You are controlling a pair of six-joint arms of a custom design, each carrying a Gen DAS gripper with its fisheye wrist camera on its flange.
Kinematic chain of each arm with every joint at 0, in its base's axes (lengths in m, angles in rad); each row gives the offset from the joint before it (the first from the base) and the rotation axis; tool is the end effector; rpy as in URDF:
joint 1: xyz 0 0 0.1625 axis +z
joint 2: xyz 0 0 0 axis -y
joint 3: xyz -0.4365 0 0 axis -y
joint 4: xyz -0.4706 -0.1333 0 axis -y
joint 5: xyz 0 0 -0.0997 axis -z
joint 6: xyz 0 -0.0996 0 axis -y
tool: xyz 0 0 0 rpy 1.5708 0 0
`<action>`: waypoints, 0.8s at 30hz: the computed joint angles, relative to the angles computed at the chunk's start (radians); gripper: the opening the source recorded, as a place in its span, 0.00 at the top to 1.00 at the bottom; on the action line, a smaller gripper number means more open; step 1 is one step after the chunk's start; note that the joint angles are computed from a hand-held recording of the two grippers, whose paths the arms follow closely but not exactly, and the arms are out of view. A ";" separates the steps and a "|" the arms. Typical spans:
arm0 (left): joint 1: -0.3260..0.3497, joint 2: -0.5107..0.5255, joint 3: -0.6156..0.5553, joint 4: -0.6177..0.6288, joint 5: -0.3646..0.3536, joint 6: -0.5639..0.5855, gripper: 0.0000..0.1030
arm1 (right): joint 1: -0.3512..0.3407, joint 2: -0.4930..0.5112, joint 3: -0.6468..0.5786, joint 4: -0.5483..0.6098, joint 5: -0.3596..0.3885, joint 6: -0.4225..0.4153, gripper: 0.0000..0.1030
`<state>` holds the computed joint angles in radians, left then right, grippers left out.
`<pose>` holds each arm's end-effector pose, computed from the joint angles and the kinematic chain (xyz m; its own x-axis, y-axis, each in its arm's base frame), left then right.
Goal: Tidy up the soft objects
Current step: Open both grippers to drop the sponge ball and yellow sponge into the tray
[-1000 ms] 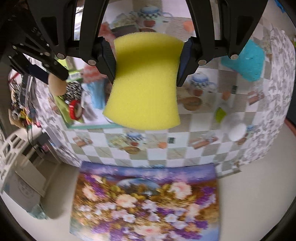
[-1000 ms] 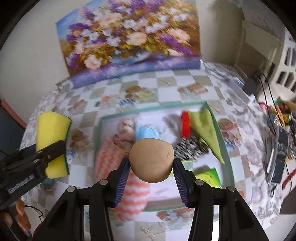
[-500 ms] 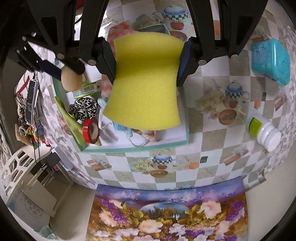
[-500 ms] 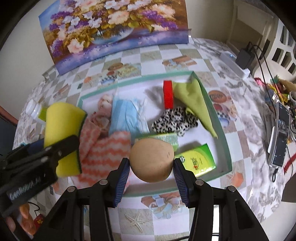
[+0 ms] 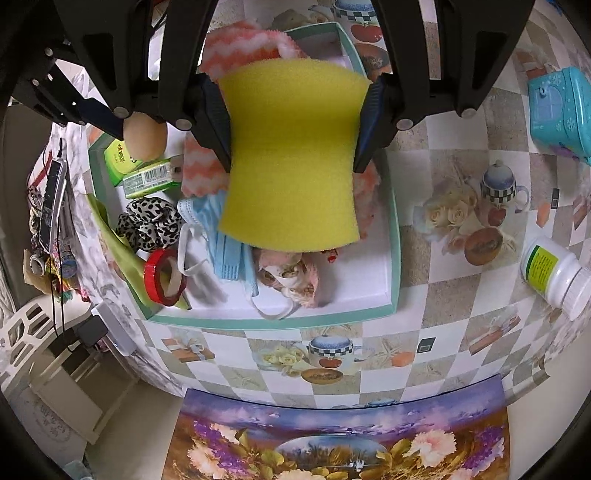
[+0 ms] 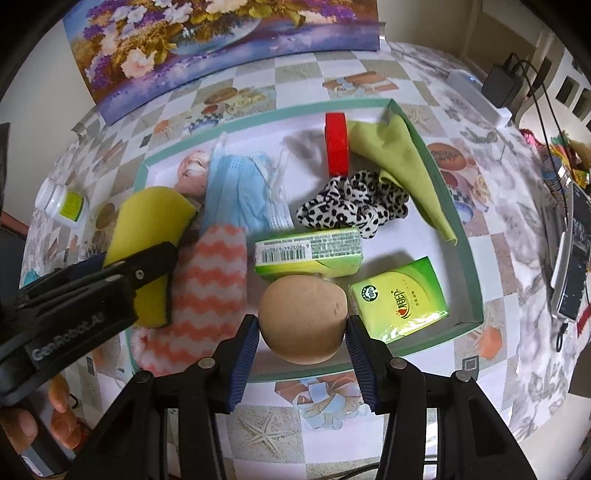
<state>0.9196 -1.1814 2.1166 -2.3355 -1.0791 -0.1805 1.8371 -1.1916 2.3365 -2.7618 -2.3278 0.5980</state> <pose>-0.1769 -0.5296 0.0842 -0.7492 0.4476 -0.4882 0.4705 0.8785 0.0834 0.1834 -0.4257 0.0717 -0.7345 0.4097 0.5410 0.1822 0.8870 -0.4243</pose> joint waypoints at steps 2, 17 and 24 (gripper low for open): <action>0.000 -0.001 -0.003 0.006 -0.006 0.002 0.39 | -0.006 -0.001 0.002 -0.003 0.009 0.001 0.48; -0.011 -0.053 -0.003 0.028 -0.052 0.003 0.31 | 0.020 -0.015 0.002 -0.031 -0.015 -0.006 0.39; -0.003 -0.089 0.000 0.006 -0.038 -0.017 0.30 | 0.040 -0.017 0.000 -0.062 -0.033 -0.013 0.40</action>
<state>0.9171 -1.2704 2.1165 -2.3292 -1.1171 -0.1970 1.8775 -1.2081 2.3362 -2.8235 -2.3609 0.5854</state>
